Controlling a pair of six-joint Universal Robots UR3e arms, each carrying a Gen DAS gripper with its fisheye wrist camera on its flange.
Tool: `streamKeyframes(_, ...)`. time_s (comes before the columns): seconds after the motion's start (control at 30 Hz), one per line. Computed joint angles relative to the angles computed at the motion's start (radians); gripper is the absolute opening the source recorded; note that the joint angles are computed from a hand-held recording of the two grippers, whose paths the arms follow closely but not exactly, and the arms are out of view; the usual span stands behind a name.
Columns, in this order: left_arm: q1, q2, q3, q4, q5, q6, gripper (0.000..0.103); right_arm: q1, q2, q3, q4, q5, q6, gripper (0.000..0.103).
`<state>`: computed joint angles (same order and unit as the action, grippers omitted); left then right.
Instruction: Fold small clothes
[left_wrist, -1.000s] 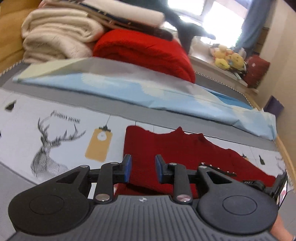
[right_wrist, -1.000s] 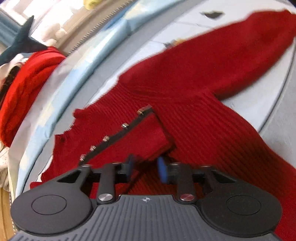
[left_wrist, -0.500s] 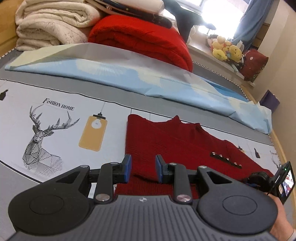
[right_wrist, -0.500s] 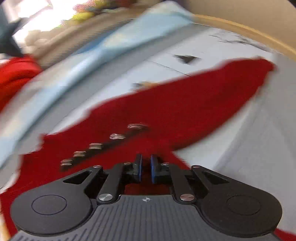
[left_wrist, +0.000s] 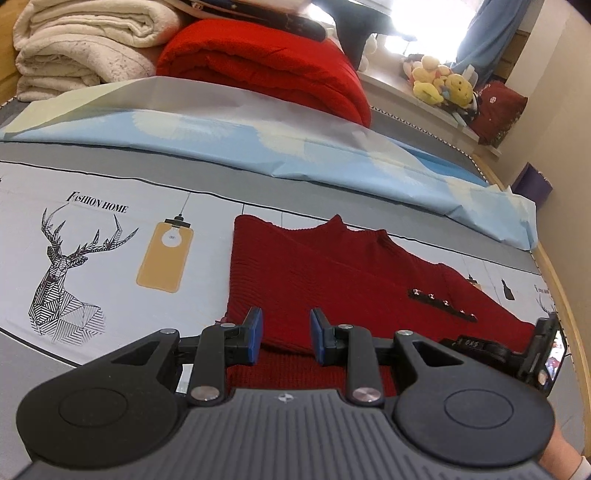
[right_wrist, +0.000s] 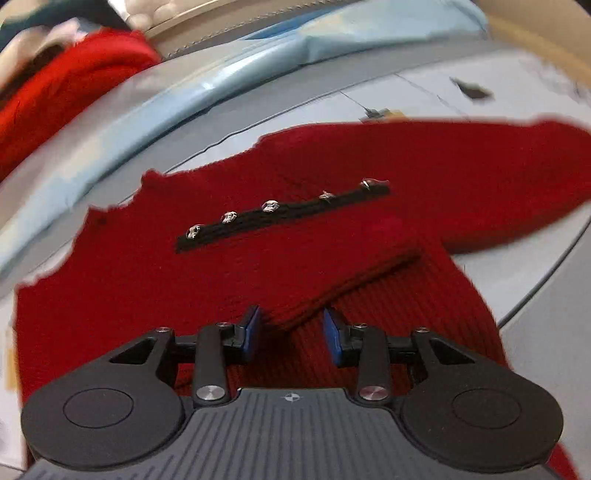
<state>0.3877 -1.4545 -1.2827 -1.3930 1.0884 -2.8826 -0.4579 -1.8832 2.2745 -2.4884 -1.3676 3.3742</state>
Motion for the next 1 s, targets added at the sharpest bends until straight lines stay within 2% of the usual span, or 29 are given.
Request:
streamKeyframes(0.07, 0.001, -0.004, 0.007, -0.007, -0.002, -0.004, 0.031, -0.018, -0.039, 0.014, 0.009, 0.023, -0.035, 0.040)
streamKeyframes(0.13, 0.001, -0.003, 0.006, -0.009, -0.005, -0.007, 0.032, -0.024, -0.045, 0.011, 0.026, 0.031, -0.080, 0.046)
streamKeyframes(0.17, -0.003, -0.003, 0.005, -0.008, -0.001, -0.006, 0.033, -0.029, -0.042, -0.012, 0.088, 0.013, -0.083, 0.046)
streamKeyframes(0.23, -0.009, 0.000, 0.001, -0.006, 0.006, 0.000, 0.034, -0.086, -0.097, -0.009, 0.158, 0.056, -0.068, 0.046)
streamKeyframes(0.33, -0.026, 0.002, -0.005, 0.010, 0.023, 0.003, 0.034, -0.085, -0.114, -0.032, 0.164, 0.057, -0.066, 0.046)
streamKeyframes(0.43, -0.039, 0.005, -0.013, 0.022, 0.033, 0.004, 0.034, -0.176, -0.183, -0.013, 0.170, 0.104, -0.133, 0.046)
streamKeyframes(0.57, -0.060, 0.000, -0.014, 0.029, 0.045, -0.003, 0.034, -0.402, -0.315, 0.025, 0.269, 0.180, -0.251, 0.046)
streamKeyframes(0.63, -0.080, -0.004, -0.017, 0.043, 0.057, -0.012, 0.034, -0.542, -0.375, 0.027, 0.363, 0.214, -0.327, 0.046)
streamKeyframes(0.7, -0.111, -0.011, -0.022, 0.067, 0.080, -0.026, 0.034, -0.691, -0.436, 0.025, 0.467, 0.268, -0.420, 0.046)
streamKeyframes(0.83, -0.175, -0.012, -0.052, 0.113, 0.129, -0.028, 0.034, -0.959, -0.516, 0.045, 0.578, 0.353, -0.595, 0.048)
streamKeyframes(0.93, -0.217, -0.004, -0.087, 0.151, 0.160, -0.012, 0.034, -1.131, -0.487, 0.070, 0.549, 0.370, -0.642, 0.057)
streamKeyframes(1.0, -0.231, 0.001, -0.105, 0.169, 0.163, -0.002, 0.041, -1.222, -0.387, 0.073, 0.489, 0.370, -0.611, 0.057)
